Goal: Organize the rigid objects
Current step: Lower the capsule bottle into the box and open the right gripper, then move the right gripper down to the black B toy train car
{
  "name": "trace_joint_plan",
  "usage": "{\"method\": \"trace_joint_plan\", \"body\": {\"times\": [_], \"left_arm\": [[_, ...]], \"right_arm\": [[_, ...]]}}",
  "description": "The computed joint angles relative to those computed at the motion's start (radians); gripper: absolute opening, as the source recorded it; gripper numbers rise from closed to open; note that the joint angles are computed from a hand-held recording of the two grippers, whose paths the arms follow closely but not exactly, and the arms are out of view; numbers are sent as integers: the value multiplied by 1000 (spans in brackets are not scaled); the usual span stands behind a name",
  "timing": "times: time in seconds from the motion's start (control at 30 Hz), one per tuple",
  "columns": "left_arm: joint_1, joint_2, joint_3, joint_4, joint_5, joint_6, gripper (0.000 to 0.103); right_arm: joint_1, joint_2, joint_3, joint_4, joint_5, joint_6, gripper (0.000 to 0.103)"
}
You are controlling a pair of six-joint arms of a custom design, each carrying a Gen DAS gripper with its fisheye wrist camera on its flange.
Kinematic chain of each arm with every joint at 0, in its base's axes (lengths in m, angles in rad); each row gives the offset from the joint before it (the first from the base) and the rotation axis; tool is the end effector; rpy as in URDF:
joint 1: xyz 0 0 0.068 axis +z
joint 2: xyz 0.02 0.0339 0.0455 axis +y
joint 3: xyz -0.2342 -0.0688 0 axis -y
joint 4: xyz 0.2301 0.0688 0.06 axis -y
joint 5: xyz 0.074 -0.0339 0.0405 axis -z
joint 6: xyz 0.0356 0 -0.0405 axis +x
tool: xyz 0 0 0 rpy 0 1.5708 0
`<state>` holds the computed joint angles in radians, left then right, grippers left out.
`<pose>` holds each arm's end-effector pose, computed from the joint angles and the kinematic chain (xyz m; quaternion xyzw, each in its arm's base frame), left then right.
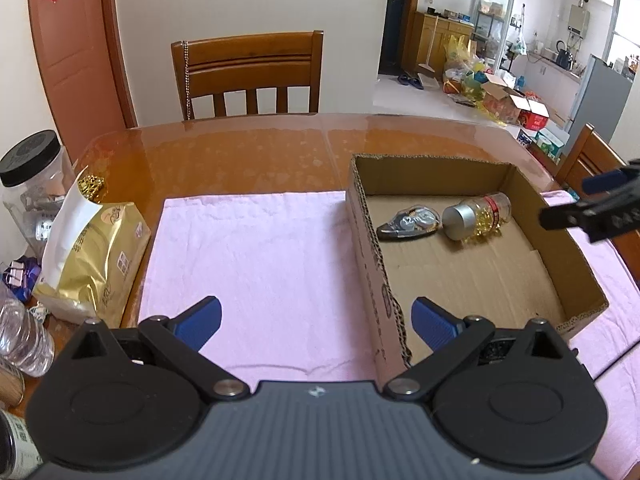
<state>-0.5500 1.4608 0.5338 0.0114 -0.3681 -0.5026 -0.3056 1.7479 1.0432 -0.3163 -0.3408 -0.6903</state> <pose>0.2162 -0.1175 0.1132 -0.0368 0.9320 -0.0091 0.3606 0.3198 -0.0884 0.1490 -0.2265 0.9222 0.0156 0.3130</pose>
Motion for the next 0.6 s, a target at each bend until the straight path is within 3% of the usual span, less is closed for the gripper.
{"method": "trace_joint_plan", "body": {"times": [0.23, 0.4, 0.6], "left_arm": [[-154, -41, 24, -151, -88, -158, 101], [-331, -1, 86, -309, -194, -395, 101], [-522, 122, 209, -493, -263, -678, 101]], "right_arm": [[-163, -116, -142, -19, -105, -119, 103], [-324, -128, -191, -80, -185, -268, 103], [-462, -32, -248, -73, -167, -481, 103]]}}
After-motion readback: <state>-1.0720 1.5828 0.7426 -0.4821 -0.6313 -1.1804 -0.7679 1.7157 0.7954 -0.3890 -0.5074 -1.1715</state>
